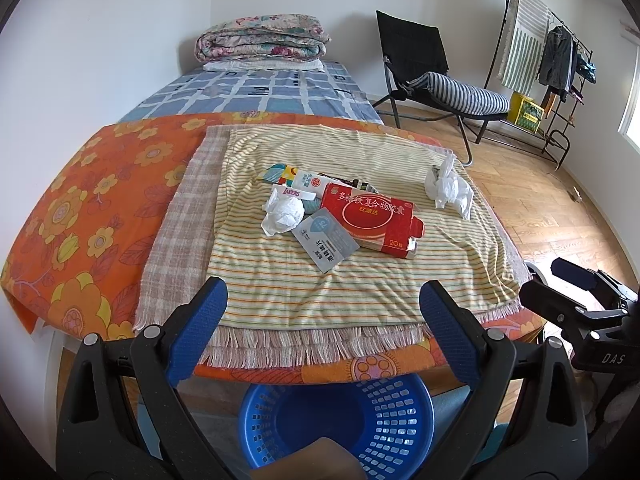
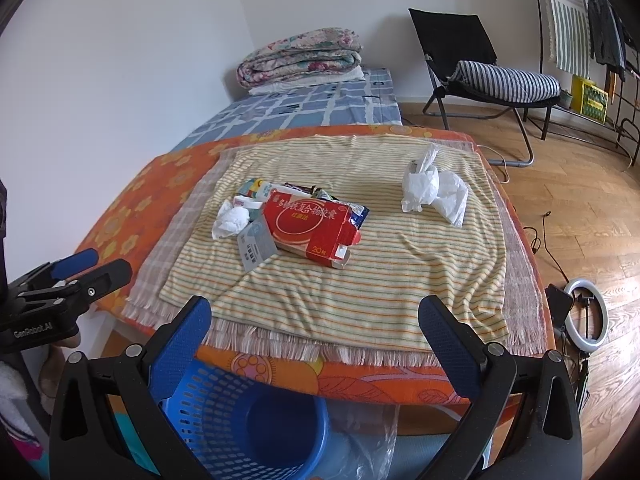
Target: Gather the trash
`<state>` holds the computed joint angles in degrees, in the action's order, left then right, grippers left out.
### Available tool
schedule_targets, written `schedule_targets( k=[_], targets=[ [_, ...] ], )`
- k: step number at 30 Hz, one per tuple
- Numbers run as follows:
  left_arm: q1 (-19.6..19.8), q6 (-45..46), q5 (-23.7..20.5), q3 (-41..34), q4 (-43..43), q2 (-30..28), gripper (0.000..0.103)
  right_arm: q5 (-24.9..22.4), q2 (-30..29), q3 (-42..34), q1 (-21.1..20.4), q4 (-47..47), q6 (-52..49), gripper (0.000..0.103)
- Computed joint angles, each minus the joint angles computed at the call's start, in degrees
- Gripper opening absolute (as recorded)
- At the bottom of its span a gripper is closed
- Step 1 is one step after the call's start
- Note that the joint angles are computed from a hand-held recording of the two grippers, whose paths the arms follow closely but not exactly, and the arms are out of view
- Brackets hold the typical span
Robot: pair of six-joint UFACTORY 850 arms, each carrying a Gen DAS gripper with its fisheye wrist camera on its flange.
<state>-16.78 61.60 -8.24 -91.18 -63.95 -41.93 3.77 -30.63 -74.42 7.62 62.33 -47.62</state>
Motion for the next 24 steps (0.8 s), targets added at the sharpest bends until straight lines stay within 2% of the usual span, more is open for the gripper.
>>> schedule_targets(
  k=[24],
  targets=[
    [0.01, -1.64, -0.21, -0.12, 1.57, -0.07, 0.099, 0.02, -0.28, 0.11, 0.26, -2.47, 2.58, 0.103]
  ],
)
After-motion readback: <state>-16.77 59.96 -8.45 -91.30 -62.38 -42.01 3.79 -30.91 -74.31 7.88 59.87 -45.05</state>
